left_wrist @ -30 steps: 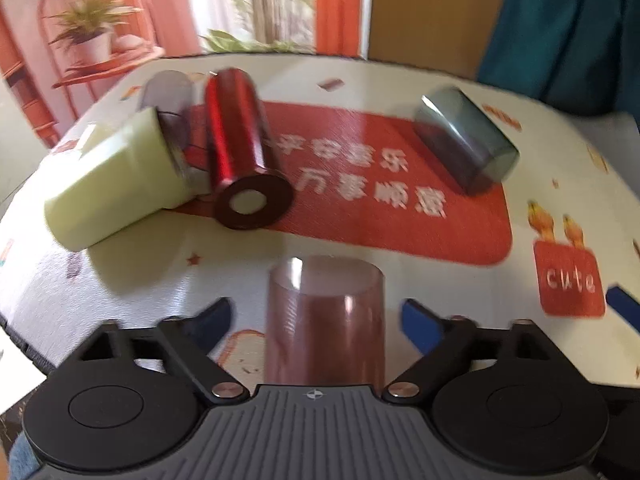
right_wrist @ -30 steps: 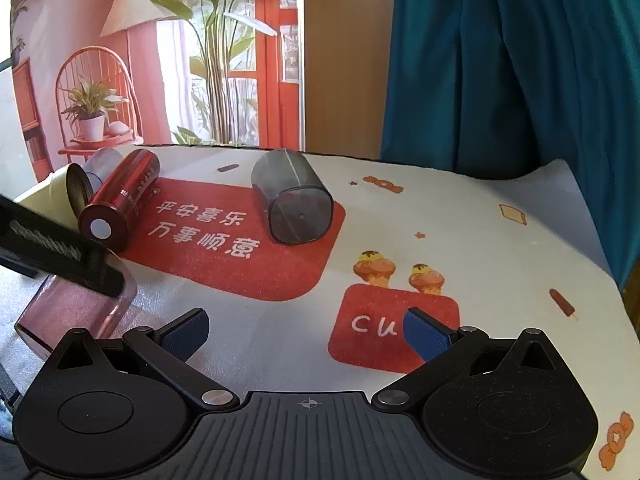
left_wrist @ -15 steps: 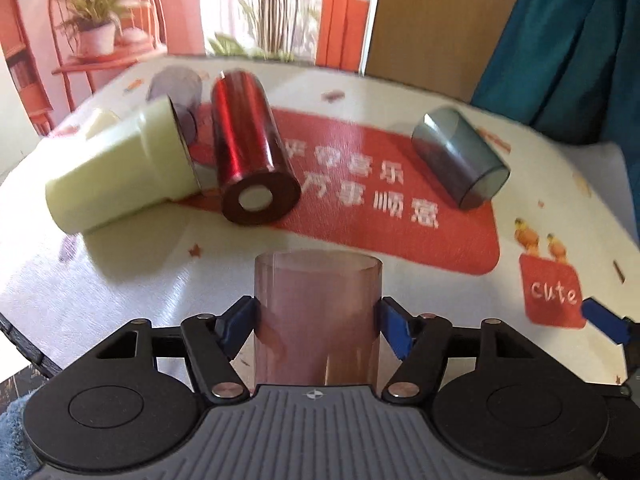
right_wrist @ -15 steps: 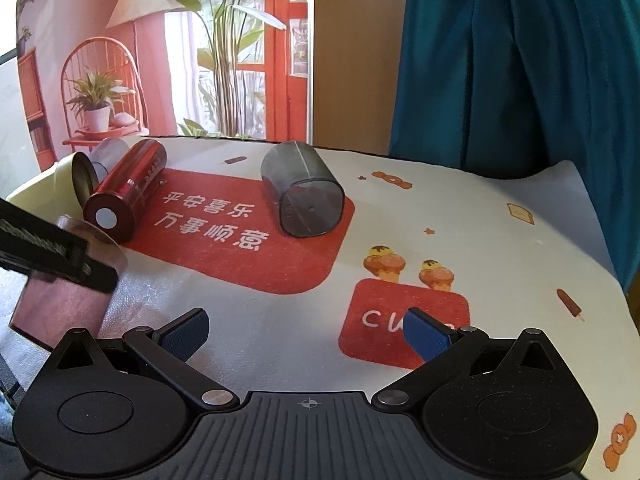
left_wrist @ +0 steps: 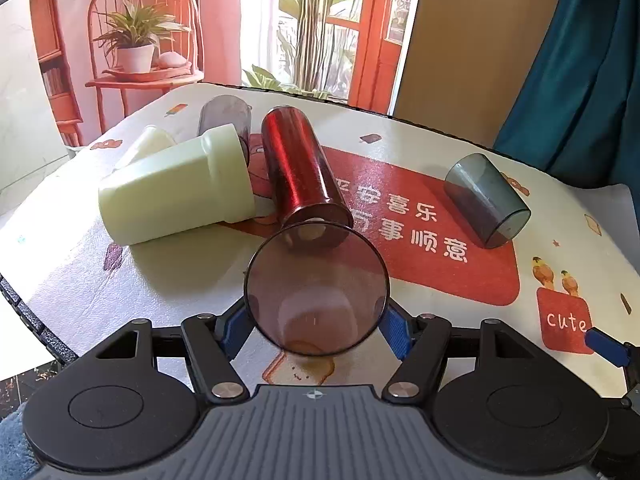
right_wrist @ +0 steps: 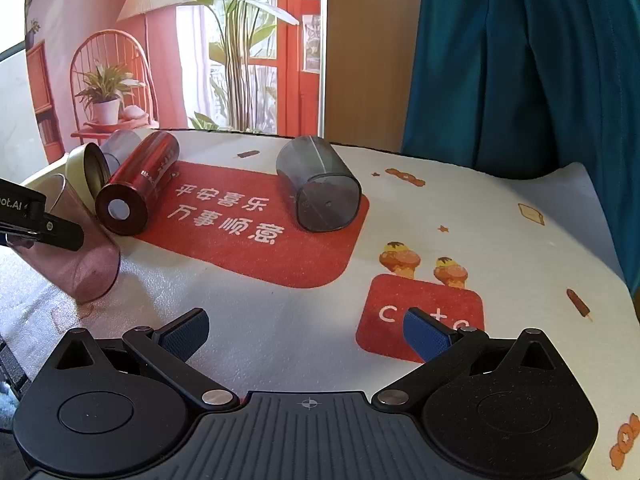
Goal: Flip cup upright
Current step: 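Lower the brown cup upright onto the table with the left gripper and open it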
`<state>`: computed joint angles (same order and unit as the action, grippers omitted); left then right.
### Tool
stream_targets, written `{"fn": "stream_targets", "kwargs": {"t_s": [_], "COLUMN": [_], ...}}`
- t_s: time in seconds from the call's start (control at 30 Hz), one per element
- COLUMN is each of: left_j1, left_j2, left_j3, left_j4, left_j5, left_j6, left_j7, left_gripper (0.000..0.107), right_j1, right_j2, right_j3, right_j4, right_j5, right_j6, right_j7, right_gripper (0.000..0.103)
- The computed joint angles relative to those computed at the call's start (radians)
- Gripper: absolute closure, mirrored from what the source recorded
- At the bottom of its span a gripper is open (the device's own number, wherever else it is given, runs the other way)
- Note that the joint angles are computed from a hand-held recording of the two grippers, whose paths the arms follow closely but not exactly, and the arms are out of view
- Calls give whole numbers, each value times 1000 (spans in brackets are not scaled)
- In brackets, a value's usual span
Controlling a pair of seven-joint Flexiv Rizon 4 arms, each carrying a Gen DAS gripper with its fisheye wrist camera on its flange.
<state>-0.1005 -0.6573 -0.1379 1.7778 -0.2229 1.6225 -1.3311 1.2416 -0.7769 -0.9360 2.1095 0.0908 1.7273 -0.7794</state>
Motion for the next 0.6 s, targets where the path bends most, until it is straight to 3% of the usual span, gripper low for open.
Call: {"fn": "stream_targets", "kwargs": {"t_s": [0.4,0.47,0.53,0.6], "left_j1": [1,49,109,108], "left_j2": [21,25,29,38], "left_j3": [-7,-65,-139,-136], "left_j4": [48,54,73,86], "left_j5": [31,24,7,8], "left_j6": [17,-3,-3,20], "left_j7": [28,50,72,76], "left_gripper": [37,34,21,14], "right_j1": [-16,-30,-28,-32], "right_j2": [18,33,41,59], "right_j3": [24,41,39,44], "right_j4": [-2,-1,1,6], "right_j5": [-4,-10,-14,-22], "right_j6": [-7,-7,-20,-25], "right_j7": [1,3,13,21], "right_gripper": [0,0,0,0]}}
